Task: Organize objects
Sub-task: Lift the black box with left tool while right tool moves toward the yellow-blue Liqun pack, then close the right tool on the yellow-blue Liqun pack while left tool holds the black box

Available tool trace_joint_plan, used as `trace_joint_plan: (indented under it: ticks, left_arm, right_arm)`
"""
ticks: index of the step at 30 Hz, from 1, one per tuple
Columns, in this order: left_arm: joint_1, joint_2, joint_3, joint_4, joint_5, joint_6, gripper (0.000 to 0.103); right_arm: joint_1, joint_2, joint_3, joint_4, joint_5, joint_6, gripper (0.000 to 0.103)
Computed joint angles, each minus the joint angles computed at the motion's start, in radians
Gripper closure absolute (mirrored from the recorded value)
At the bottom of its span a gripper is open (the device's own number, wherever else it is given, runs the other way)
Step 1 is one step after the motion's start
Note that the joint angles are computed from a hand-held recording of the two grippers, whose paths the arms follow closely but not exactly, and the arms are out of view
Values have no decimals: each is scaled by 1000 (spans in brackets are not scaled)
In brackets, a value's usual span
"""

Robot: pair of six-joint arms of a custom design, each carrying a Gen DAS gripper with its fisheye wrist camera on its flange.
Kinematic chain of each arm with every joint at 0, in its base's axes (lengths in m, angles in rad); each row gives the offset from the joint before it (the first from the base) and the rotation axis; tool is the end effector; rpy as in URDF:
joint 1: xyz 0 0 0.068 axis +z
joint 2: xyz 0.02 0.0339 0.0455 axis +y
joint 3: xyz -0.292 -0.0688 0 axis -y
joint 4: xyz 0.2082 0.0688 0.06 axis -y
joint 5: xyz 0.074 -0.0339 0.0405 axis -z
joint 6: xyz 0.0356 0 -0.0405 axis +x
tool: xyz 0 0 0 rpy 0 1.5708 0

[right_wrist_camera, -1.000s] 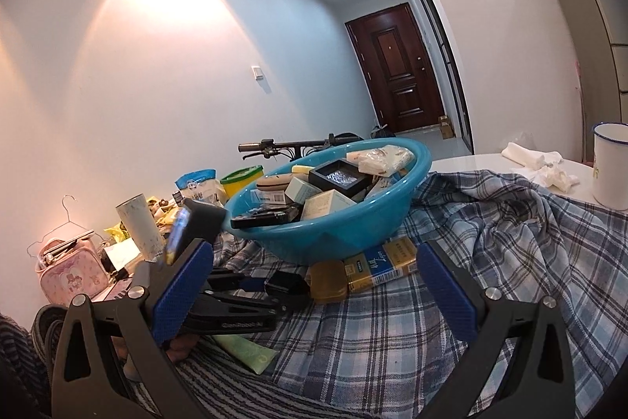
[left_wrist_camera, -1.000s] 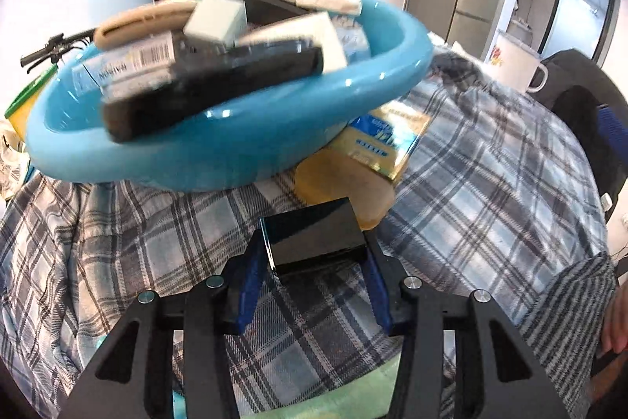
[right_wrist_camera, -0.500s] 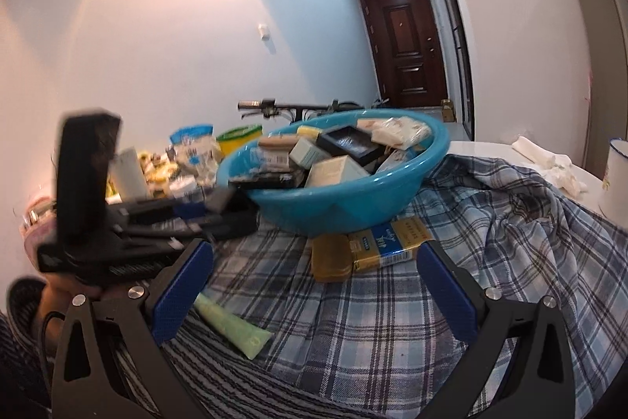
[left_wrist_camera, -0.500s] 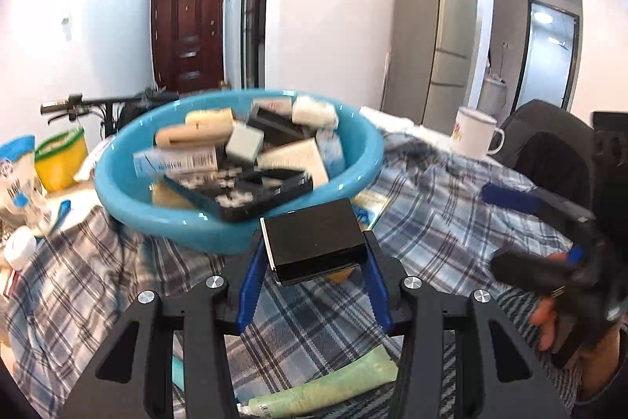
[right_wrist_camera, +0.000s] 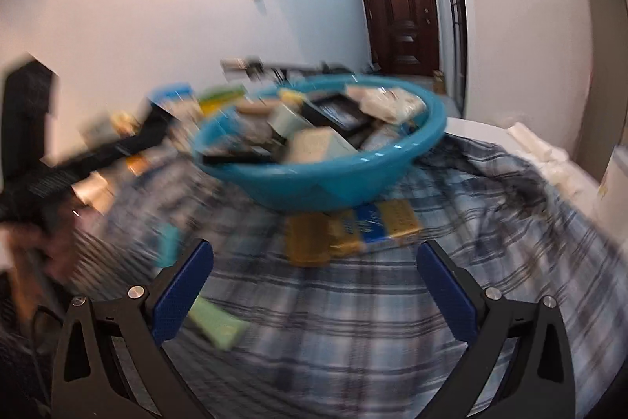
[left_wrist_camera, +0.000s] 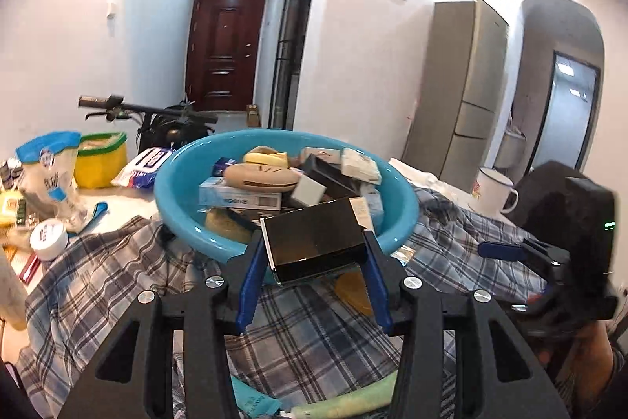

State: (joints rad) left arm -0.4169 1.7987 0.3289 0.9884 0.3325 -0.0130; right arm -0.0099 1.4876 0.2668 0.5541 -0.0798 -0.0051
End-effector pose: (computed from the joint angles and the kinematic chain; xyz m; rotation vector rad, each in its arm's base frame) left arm 0.2349 -0.1167 0.1470 0.6207 1.9837 -0.6062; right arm 0.2095 0.0008 0.1618 -0.0380 2.2359 0.0811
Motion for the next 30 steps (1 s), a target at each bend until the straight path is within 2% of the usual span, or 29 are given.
trace_joint_plan:
  ticks: [5, 8, 11, 15, 18, 21, 28, 30]
  left_arm:
    - [36, 6, 18, -28, 33, -7, 54]
    - [16, 6, 7, -16, -22, 3, 54]
    - [18, 12, 21, -41, -7, 3, 54]
    - [12, 19, 28, -55, -12, 5, 54]
    - [1, 20, 18, -41, -26, 15, 54]
    - [1, 20, 22, -46, -21, 17, 54]
    - [0, 26, 31, -59, -17, 18, 54]
    - [0, 26, 32, -61, -17, 17, 54]
  right_arm:
    - [-19, 253, 235, -153, 103, -157, 0]
    - [-10, 346, 286, -166, 127, -193, 0]
    - [-15, 380, 305, -169, 120, -207, 0]
    - [-77, 388, 328, -199, 13, -230, 0]
    - [-105, 398, 325, -181, 36, -236, 0]
    - [-134, 418, 327, -182, -34, -239, 0]
    - [-90, 442, 319, -143, -13, -261, 0]
    - [-74, 458, 322, -140, 26, -255, 0]
